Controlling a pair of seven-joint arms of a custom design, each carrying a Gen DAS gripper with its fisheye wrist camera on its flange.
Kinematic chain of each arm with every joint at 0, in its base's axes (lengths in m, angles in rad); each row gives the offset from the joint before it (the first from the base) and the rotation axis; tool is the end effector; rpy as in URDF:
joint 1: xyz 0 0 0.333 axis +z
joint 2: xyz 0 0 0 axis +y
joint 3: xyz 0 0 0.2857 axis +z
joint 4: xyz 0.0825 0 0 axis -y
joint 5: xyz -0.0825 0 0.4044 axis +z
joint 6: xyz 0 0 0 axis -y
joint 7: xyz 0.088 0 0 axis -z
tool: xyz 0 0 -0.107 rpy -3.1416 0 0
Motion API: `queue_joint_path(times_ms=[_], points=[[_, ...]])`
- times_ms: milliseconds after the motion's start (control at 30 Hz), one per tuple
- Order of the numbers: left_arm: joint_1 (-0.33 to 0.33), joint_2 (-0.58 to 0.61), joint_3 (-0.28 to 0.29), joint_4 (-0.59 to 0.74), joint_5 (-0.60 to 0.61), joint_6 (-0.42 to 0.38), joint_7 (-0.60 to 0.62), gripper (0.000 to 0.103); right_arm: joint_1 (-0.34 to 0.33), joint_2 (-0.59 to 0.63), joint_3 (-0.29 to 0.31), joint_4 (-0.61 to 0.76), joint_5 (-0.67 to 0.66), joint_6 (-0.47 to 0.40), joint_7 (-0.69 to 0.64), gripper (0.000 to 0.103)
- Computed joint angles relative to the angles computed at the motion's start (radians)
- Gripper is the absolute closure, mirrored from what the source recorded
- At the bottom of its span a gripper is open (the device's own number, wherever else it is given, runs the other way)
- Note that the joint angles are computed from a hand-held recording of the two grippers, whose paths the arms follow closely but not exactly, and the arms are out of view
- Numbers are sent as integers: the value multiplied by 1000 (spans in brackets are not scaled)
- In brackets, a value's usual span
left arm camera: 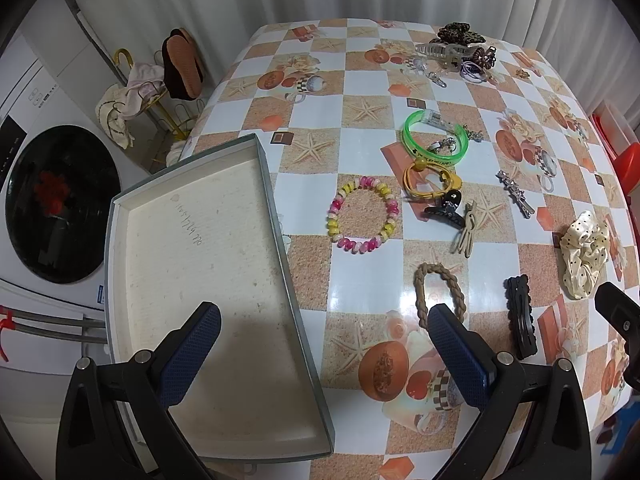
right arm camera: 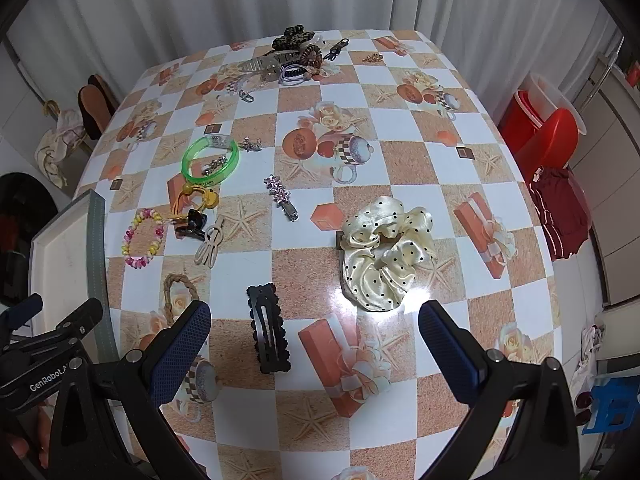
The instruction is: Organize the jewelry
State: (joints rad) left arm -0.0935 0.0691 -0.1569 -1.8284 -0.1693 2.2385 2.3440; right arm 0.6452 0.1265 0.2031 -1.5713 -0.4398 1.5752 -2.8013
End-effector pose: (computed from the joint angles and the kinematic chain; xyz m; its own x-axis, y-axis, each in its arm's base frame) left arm 0.6098 -0.1591 0.4902 -0.7911 -0.6025 -0.1056 -0.5369 0.7667 -0.3520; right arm 0.4382 0.4194 0.5301 -0.8570 -0.5150 -0.0201 -0.4611 0.7836 -0.4165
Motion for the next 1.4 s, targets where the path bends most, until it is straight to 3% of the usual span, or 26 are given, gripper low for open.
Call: queue_joint_path(times_ms=[1400], points=[[-14, 20, -6, 17, 25, -1, -26, 0, -13, -10, -2, -21, 7, 20, -9, 0]])
